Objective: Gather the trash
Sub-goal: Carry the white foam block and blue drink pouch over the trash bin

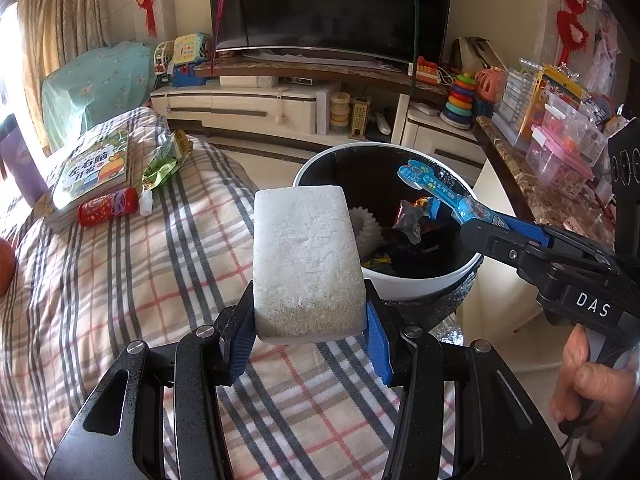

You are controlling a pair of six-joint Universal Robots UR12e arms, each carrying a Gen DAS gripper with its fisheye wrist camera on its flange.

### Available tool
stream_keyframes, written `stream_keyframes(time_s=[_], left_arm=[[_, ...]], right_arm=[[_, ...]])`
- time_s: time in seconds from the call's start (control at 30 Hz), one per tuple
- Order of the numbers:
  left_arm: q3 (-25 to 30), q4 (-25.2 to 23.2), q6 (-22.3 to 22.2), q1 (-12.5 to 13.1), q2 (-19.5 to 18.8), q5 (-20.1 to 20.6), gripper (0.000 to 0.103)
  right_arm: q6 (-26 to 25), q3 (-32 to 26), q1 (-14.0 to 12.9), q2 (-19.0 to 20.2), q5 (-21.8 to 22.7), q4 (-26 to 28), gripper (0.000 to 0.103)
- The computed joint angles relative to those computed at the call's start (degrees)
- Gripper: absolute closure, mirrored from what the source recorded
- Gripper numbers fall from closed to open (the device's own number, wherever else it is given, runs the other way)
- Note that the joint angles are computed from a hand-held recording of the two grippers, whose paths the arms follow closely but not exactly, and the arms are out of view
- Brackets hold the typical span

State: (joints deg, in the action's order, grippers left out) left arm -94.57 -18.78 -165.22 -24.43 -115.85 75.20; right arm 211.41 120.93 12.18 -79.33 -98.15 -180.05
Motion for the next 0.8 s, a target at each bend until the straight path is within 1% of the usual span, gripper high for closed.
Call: stream_keyframes(time_s=[0.33,0.8], left_arm=[[1.4,-0.6,0.6,-0.6,-0.8,0.6,0.056],[4.1,-1.7,1.5,-1.5,-2.2,1.0,0.056]], right_arm=[[0.7,0.2,-0.9,-0.2,0.5,0.2,0.055],[0.8,-0.5,-1.9,0.2,-0.2,0.4,0.055]])
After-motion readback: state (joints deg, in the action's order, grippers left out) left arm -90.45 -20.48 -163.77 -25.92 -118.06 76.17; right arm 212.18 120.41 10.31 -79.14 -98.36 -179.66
